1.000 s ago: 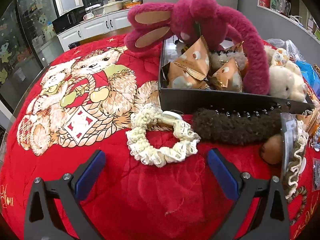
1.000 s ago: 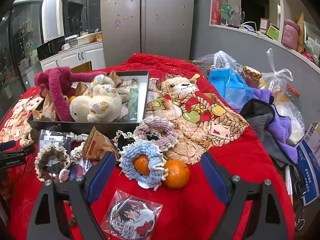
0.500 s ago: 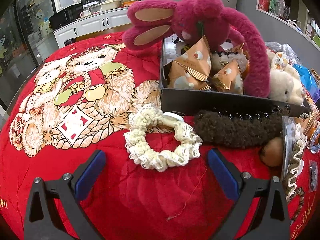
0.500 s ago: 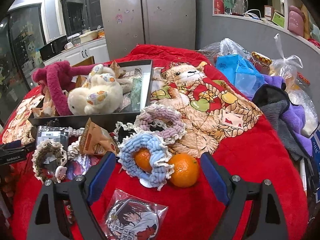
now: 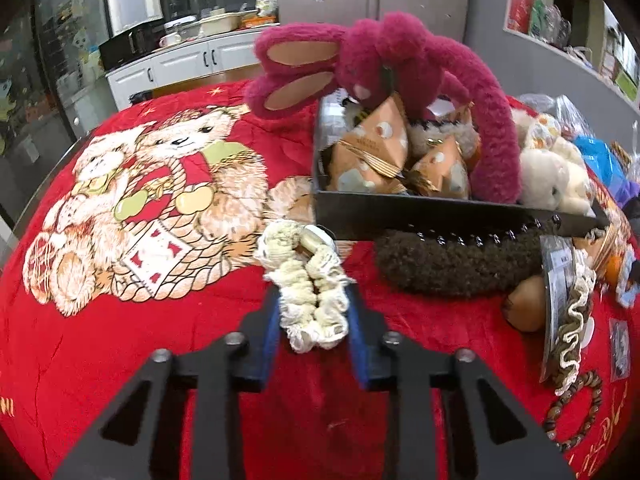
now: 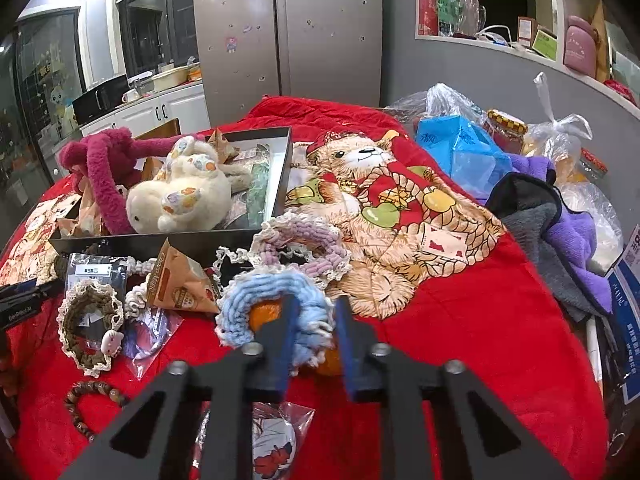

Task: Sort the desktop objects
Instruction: 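Grasp the cream lace scrunchie with left tool while right tool grasps blue crocheted scrunchie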

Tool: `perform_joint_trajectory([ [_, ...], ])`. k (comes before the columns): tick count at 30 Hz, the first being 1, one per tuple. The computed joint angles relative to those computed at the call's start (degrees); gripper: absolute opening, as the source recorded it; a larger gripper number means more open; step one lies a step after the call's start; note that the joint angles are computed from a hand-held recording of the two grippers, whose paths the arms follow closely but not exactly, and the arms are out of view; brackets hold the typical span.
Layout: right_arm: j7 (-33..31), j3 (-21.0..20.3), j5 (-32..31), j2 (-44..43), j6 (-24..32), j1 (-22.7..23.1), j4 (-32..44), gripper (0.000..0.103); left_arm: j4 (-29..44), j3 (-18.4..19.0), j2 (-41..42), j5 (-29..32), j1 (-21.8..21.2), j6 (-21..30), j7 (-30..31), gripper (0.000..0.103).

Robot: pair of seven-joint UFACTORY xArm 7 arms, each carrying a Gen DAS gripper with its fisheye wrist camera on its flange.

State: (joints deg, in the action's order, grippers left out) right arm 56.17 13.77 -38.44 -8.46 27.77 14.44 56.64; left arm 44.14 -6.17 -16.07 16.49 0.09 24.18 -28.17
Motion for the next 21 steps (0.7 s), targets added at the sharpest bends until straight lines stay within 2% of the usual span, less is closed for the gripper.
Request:
perform_joint_trajectory([
  [2,-0.85,-0.32,0.9,-0.27,-1.22,0.15,-0.46,0.013,-0.59,1.1,-0.55,-2.03,-0.62,-0.52,1.15,0.025],
  [11,-2.36,0.15,1.88,-1.14,-3.65,0.03,-1.28,0.012,-3.06,0.84,-3.74,-3.44,-0.12,-1.53,2.06,0.023],
  [18,-1.86,1.41,1.91,-2.38,-5.83,-0.74,-1.92,0.012,-4.25,-0.35,-6.62,-3.58,0.42,-1.41,1.48,0.023],
  [21,-1.69,2.06,1.88,-2.79,-6.8,-0.75,-1.97,0.012,-4.66,-1.79,-8.45,-2.79,1.26,-0.54,-0.58,0.023],
])
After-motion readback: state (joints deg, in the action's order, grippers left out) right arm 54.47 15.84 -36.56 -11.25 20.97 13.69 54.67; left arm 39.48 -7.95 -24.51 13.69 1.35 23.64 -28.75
